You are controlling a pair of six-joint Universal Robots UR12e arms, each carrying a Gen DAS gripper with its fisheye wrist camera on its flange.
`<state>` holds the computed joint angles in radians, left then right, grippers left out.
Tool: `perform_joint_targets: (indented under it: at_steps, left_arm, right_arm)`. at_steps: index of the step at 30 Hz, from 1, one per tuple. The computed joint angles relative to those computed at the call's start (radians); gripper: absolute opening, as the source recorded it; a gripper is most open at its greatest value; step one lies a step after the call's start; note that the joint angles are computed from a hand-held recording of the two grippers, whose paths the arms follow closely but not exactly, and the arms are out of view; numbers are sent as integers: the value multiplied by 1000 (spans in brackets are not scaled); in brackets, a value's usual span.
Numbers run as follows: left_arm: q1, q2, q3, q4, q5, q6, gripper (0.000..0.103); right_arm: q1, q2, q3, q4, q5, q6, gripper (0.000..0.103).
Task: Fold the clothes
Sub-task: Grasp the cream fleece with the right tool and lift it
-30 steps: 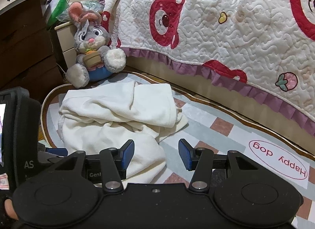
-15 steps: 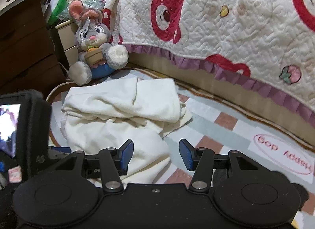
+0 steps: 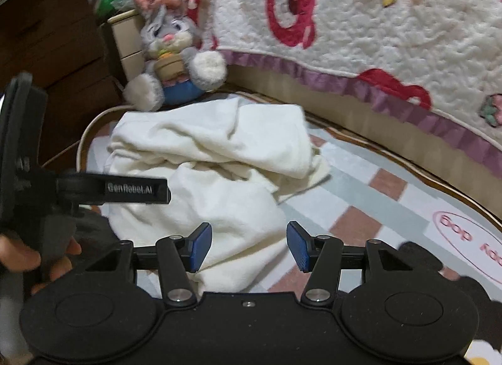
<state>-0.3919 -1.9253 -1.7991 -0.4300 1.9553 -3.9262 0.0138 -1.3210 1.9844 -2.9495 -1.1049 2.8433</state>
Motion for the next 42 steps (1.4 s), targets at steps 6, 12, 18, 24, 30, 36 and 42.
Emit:
perform_joint_targets:
  at_steps: [6,12,18,24,30,36,42]
  left_arm:
    - [53,16,-46,11,-102,-110,63]
    - [80,-25,7,-18,-49,-123,49]
    - [98,-69,74,-83,-20,-101,27]
    - [138,-85,42,85,-210,-155,33]
    - [158,-124,-15,349,-267,-246,42]
    - [167,-141,-50,525,-261,-269,45]
    - [187,-155,-68,599,-323,-303,49]
  right_arm:
    - [16,81,-53,77,20,-41,67]
    - [15,143,-101,95,-35,-58,67]
    - [3,137,-133,254,72,-186,2]
    - [7,181,-168,165,76,-137,33]
    - [-8,264,-251,162,162,72,67]
    - [3,334,-313,242,192,193,90]
    - [-4,331,-272,225,321,254,20]
